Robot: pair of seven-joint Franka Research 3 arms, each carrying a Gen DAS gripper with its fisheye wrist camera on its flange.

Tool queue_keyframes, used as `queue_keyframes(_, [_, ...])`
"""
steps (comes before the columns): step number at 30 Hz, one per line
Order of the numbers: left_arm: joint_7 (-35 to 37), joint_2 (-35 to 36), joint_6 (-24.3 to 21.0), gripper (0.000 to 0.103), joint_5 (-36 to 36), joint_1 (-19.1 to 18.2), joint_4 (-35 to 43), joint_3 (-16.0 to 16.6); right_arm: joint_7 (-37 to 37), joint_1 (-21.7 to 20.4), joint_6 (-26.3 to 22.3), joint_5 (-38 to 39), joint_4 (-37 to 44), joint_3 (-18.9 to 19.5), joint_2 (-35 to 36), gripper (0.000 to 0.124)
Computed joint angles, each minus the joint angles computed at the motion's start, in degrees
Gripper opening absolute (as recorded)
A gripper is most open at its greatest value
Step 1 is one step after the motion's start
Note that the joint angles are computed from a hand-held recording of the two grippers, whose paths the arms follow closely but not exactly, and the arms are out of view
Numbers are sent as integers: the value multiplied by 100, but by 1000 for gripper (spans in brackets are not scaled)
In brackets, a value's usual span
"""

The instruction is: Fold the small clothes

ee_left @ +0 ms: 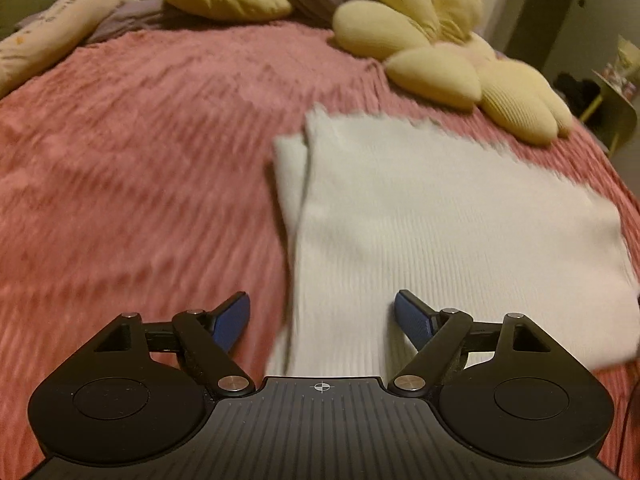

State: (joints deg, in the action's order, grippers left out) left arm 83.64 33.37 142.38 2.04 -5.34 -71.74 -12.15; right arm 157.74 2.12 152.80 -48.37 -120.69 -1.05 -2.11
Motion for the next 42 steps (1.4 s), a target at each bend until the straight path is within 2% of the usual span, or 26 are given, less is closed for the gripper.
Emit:
queue_keyframes(6, [-188,-218,70,86,-154,24,-376,-42,-668,-29,453,1262,-553,63,-385,56])
queue_keyframes(12, [-263,-210,34,86,-108,1,-358,-30,-767,-114,387,1208,-487,269,-372,56])
queue_keyframes(16, [-259,-203,13,86,-125,14,-342,-39,-1094,-57,429,1559,-380,218,-222,50])
queue_keyframes(20, [-230,-205,59,84,-136,25,-364,-47,-1264,0,483,1821,-381,166,-127,38])
queue_keyframes(24, [-138,-239,193,75,-185,52,-454,-91,-1475,39,531,1902,-369,134,-93,29])
queue_keyframes(26, [-100,-246,218,66,-183,49,-469,-101,-1623,60,559,1963,-341,121,-74,18])
queue_keyframes(28, [1,-265,285,58,-246,90,-506,-151,-1684,70,557,1968,-300,112,-59,14])
queue_keyframes(29, [65,-274,301,56,-278,115,-521,-173,-1668,69,593,1971,-312,104,-68,12])
queue_keyframes(31, [105,-328,405,41,-247,113,-612,-138,-1533,43,674,1890,-383,100,-119,10])
queue_keyframes(33, [211,-395,526,34,-344,195,-732,-184,-1105,-26,607,1444,-445,159,-201,10])
queue_keyframes(35, [290,-397,492,34,-457,264,-730,-227,-824,-53,361,1061,-439,226,-231,10])
queue_keyframes(37, [251,-366,421,50,-584,306,-676,-232,-931,-21,207,1151,-422,221,-194,11])
queue_keyframes(39, [258,-320,375,54,-841,418,-627,-321,-934,15,19,1062,-320,233,-173,18])
queue_keyframes(40, [295,-265,319,60,-1059,513,-568,-413,-836,25,-36,964,-282,237,-185,24])
queue_keyframes(42, [279,-129,162,69,-1292,572,-369,-469,-629,33,-34,788,-288,243,-255,25])
